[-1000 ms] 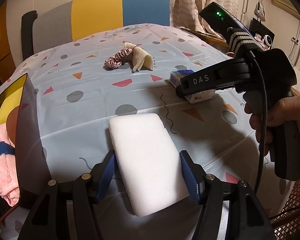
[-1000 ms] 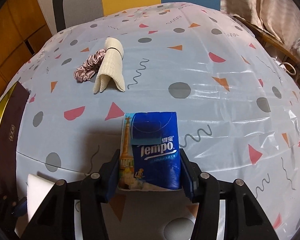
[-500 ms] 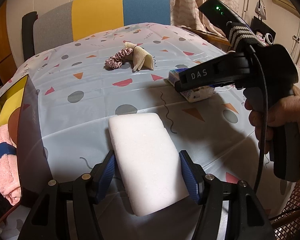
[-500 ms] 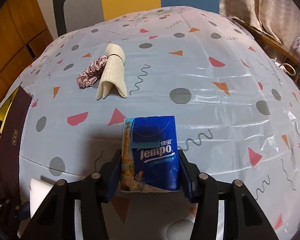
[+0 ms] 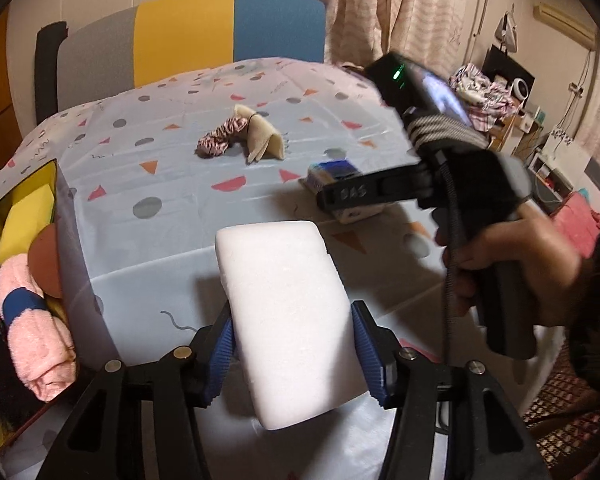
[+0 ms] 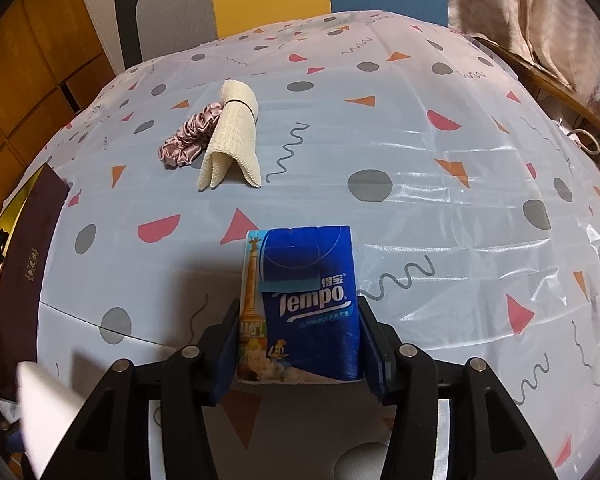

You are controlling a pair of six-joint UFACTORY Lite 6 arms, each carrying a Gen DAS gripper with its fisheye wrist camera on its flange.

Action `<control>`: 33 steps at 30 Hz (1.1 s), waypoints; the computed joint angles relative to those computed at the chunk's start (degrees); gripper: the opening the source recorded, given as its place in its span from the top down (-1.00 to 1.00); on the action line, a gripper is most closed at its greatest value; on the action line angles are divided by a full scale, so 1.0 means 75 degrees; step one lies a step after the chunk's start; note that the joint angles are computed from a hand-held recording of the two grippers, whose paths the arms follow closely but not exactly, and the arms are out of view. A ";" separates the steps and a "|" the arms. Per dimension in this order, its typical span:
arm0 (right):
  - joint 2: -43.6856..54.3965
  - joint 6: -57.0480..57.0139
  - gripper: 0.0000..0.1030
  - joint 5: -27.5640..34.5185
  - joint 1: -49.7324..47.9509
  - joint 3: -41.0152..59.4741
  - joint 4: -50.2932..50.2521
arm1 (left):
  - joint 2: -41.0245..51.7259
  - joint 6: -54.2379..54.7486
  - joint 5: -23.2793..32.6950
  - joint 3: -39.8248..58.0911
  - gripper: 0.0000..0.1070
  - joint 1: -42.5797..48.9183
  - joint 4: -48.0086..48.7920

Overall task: Organize soft objects
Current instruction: 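Lift the Tempo pack with the right tool while the left tool holds the white sponge, then lower the white sponge into the gold tray and open the left tool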

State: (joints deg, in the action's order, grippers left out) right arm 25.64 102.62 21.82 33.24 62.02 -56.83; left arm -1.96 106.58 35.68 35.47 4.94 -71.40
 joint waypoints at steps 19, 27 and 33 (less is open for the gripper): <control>0.0229 -0.0582 -0.02 0.0617 0.0246 0.0359 0.0236 | 0.2040 -0.3201 0.2552 0.4626 -0.05 0.4168 0.2452; 0.0278 -0.0648 -0.02 0.0743 0.0303 0.0454 0.0311 | 0.5431 -0.5916 0.2026 0.8279 -0.05 0.4962 0.4209; 0.0238 -0.0550 -0.02 0.0734 0.0316 0.0394 0.0229 | 0.6411 -0.6530 0.1986 0.9188 -0.10 0.4902 0.4637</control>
